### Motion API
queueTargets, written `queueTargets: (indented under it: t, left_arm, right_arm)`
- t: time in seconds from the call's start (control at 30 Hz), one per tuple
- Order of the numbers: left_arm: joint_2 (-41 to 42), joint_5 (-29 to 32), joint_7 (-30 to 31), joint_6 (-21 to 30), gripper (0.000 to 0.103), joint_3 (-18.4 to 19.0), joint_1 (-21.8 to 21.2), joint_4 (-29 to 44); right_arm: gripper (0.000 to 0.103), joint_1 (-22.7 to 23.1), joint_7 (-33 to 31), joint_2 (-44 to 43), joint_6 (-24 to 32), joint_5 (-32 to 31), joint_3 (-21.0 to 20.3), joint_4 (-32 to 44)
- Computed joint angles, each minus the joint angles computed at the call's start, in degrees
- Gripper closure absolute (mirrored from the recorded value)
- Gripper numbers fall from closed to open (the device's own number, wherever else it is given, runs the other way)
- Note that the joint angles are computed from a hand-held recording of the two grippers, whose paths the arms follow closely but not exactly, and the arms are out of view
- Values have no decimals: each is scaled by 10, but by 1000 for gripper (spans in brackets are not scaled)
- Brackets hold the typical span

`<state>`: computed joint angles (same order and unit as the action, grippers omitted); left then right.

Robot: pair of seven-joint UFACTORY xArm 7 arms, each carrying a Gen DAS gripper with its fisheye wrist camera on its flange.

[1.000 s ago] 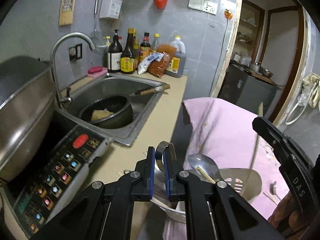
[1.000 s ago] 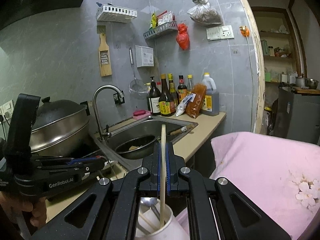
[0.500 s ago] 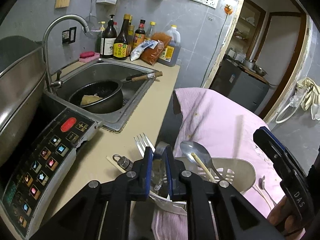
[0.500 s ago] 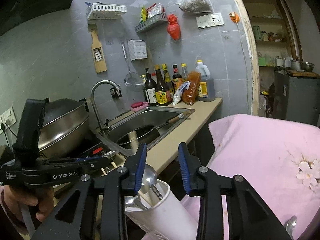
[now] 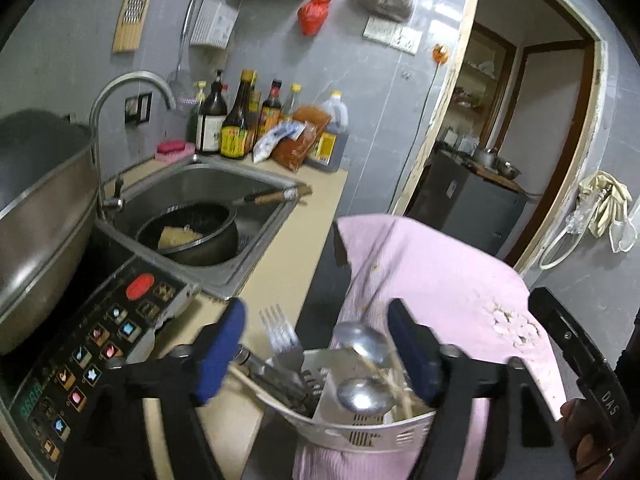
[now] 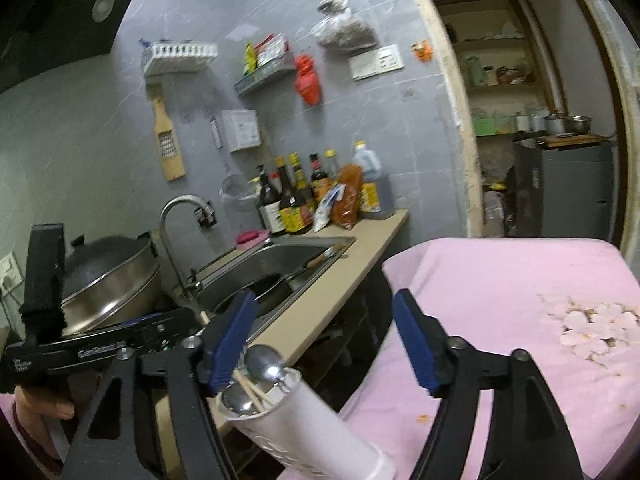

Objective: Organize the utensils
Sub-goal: 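Move both grippers back over the spoon and chopstick on the tablecloth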

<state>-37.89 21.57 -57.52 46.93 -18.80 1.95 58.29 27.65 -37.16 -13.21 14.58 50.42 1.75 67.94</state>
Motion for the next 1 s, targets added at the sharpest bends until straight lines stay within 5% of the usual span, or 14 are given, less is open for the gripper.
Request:
queueTargets:
  t: [0.1,0.3,0.53,0.73,1.0]
  left_arm:
    - [4,27,-11,-2,9,-22,16,17]
    - [27,78,-31,-19,0,-63,33,55]
    - [79,138,-65,-20,0,-114,36,110]
    - [140,198,-108,-1,0,-154,18,162]
    - [249,283,-181,75,0,-219,-17,244]
  right_arm:
    - [17,-16,33,-16,-19,-30,3,-13]
    - [2,-32,84,-53,-55,-101,-13,-43]
    - [1,-48,128,-97,-52,-197,-49,-70]
    - [1,-50,104,-124,-10,-232,-104,-76]
    - [1,-58,10,-120,52,-191,-174,-60]
